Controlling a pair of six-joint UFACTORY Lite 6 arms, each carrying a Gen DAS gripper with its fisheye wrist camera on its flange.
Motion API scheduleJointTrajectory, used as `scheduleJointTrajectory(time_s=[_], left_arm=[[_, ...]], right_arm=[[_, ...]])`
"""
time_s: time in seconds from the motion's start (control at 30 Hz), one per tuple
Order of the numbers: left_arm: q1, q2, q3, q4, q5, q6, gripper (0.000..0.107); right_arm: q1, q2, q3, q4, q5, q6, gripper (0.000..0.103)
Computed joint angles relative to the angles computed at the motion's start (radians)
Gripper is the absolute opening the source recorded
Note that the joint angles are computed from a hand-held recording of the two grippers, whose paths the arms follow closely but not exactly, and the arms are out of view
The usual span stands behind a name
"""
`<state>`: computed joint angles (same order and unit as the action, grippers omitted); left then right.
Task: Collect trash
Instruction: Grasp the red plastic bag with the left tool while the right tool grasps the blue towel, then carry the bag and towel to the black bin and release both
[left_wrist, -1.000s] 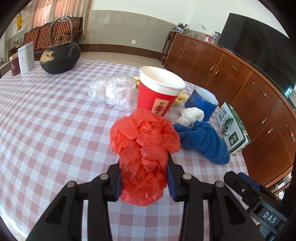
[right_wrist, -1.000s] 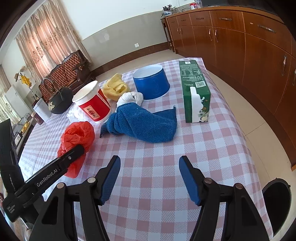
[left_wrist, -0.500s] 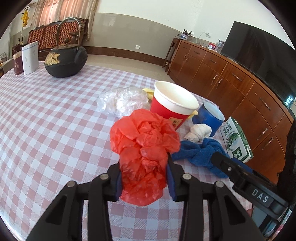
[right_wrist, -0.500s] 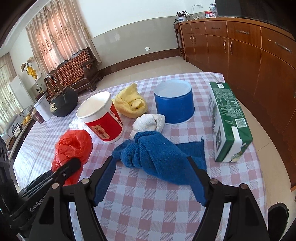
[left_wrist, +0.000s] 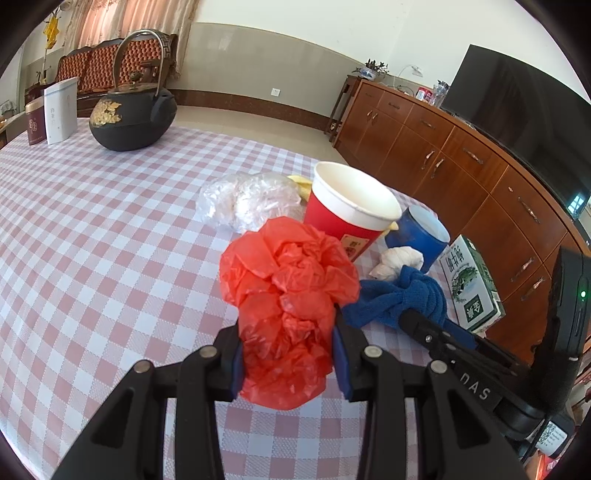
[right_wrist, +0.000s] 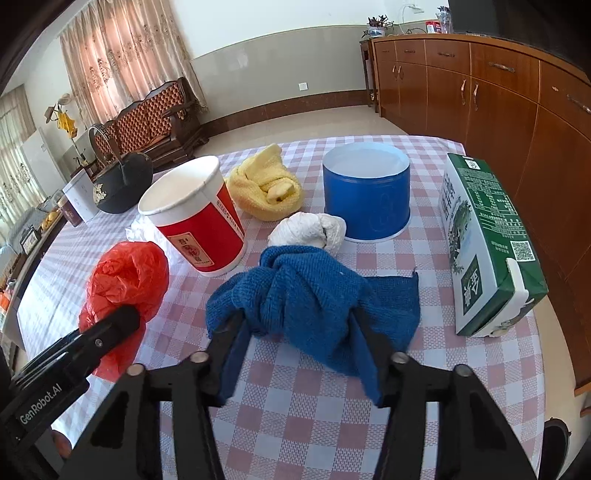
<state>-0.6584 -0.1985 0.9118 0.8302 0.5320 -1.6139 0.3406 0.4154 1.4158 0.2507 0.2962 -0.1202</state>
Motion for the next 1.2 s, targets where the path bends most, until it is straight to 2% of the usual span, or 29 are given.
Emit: scheduleJointTrajectory(time_s=[0.07, 0.13, 0.17, 0.3, 0.57, 0.67, 0.73, 0.8, 0.87, 0.97, 1.07, 1.13, 1.2], left_arm=[[-0.007, -0.006, -0.004, -0.001, 0.003, -0.003, 0.040], [-0.015, -0.015, -0.008, 0.002, 0.013, -0.008, 0.040], [-0.024, -0.020, -0.010, 0.006, 0.023, -0.016, 0.040], [-0.046, -0.048, -0.027, -0.002, 0.042, -0.025, 0.040], [-0.135, -0.095, -0.051, 0.004, 0.114, -0.070, 0.040], [-0.168, -0.103, -0.067, 0.006, 0.129, -0.098, 0.040], [-0.184, -0.107, -0.078, 0.007, 0.138, -0.113, 0.040], [-0.190, -0.114, -0.086, 0.006, 0.143, -0.119, 0.040], [-0.191, -0.126, -0.094, 0.008, 0.152, -0.123, 0.040], [-0.181, -0.137, -0.103, 0.006, 0.150, -0.119, 0.040], [-0.173, -0.136, -0.105, 0.005, 0.144, -0.116, 0.040], [-0.172, -0.137, -0.107, 0.003, 0.143, -0.115, 0.040], [-0.174, -0.141, -0.112, 0.002, 0.142, -0.115, 0.040]], right_arm=[[-0.009, -0.007, -0.010, 0.059, -0.001, -0.054, 0.039], [-0.026, -0.008, -0.011, 0.226, 0.023, -0.212, 0.025], [-0.030, -0.016, -0.020, 0.283, 0.032, -0.265, 0.014], [-0.022, -0.093, -0.116, 0.388, 0.019, -0.368, 0.007], [-0.028, -0.294, -0.335, 0.478, 0.026, -0.442, 0.007], [-0.033, -0.376, -0.418, 0.505, 0.037, -0.471, 0.010], [-0.029, -0.415, -0.456, 0.489, 0.025, -0.470, 0.019], [-0.029, -0.423, -0.459, 0.497, 0.024, -0.495, 0.051], [-0.029, -0.431, -0.460, 0.488, 0.005, -0.496, 0.066], [-0.027, -0.410, -0.433, 0.442, -0.021, -0.473, 0.067], [-0.020, -0.318, -0.353, 0.398, -0.010, -0.451, 0.067], [-0.020, -0.270, -0.317, 0.455, 0.018, -0.513, 0.066], [-0.024, -0.255, -0.314, 0.515, 0.034, -0.555, 0.040]])
